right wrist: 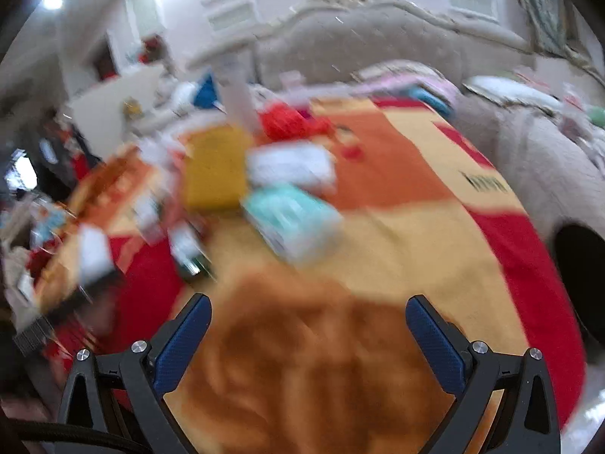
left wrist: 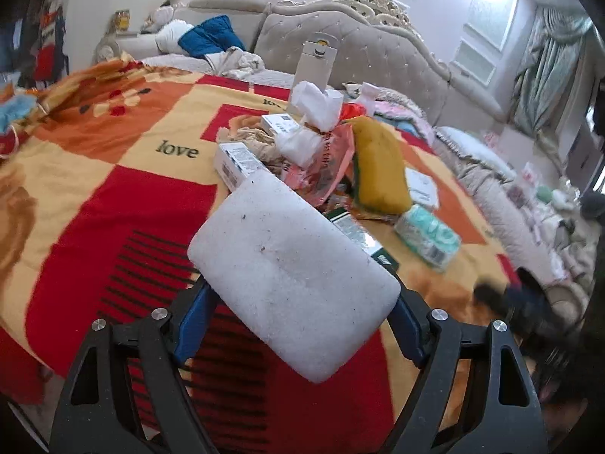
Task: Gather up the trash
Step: 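Grasp the white foam sponge with left gripper while right grasps yellow sponge, then carry yellow sponge to black bin and open right gripper to drop it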
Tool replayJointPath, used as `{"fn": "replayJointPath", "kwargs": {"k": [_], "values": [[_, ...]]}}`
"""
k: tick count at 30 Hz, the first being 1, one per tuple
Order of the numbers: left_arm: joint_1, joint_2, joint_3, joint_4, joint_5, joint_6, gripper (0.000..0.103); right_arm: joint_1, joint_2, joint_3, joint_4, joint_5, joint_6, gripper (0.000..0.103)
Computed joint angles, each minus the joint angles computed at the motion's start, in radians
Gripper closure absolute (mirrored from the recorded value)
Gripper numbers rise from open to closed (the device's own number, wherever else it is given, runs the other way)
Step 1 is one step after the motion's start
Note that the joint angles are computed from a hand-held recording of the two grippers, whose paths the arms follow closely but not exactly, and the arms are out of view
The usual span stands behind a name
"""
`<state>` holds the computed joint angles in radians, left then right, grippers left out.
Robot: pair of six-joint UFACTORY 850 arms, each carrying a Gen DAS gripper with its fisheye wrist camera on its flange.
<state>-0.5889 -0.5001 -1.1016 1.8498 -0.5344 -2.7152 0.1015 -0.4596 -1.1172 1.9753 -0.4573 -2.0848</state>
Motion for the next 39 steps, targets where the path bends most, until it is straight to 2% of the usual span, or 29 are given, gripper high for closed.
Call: {"fn": "replayJointPath", "kwargs": {"k": [4, 6, 8, 9, 15, 18, 19, 20, 21, 23, 26, 31, 39], "values": [[0.012, -0.024, -0.024, -0.096, 0.003, 0.074, 0.021, 0.029, -0.062, -0.109, -0.083, -0.090, -0.022, 0.001], [0.017, -0.027, -0.023, -0.096, -0.006, 0.057, 0.021, 0.050, -0.107, -0.184, -0.162, -0.100, 0.007, 0.006], [0.024, -0.028, -0.020, -0.087, 0.004, 0.037, 0.021, 0.069, -0.149, -0.254, -0.241, -0.076, 0.088, 0.018], [0.028, -0.028, -0.018, -0.079, 0.011, 0.023, 0.021, 0.072, -0.183, -0.307, -0.308, -0.084, 0.178, 0.019], [0.036, -0.029, -0.016, -0.054, 0.023, -0.004, 0.020, 0.075, -0.290, -0.481, -0.478, -0.171, 0.469, 0.019], [0.032, -0.030, -0.021, -0.057, 0.019, 0.008, 0.020, 0.095, -0.315, -0.523, -0.550, -0.116, 0.563, 0.021], [0.033, -0.031, -0.021, -0.053, 0.022, 0.005, 0.020, 0.099, -0.324, -0.539, -0.588, -0.103, 0.607, 0.031], [0.034, -0.031, -0.021, -0.048, 0.025, -0.002, 0.020, 0.103, -0.332, -0.553, -0.635, -0.092, 0.659, 0.045], [0.034, -0.031, -0.020, -0.047, 0.024, -0.004, 0.020, 0.104, -0.336, -0.561, -0.661, -0.096, 0.688, 0.046], [0.034, -0.031, -0.021, -0.048, 0.026, -0.006, 0.020, 0.097, -0.327, -0.551, -0.640, -0.119, 0.660, 0.052], [0.031, -0.032, -0.023, -0.059, 0.020, 0.004, 0.020, 0.084, -0.280, -0.490, -0.559, -0.123, 0.549, 0.052], [0.023, -0.039, -0.034, -0.087, 0.005, 0.050, 0.020, 0.039, -0.208, -0.397, -0.479, -0.168, 0.464, 0.053], [-0.004, -0.061, -0.073, -0.175, -0.043, 0.206, 0.021, -0.066, -0.085, -0.207, -0.383, -0.191, 0.363, 0.053]]}}
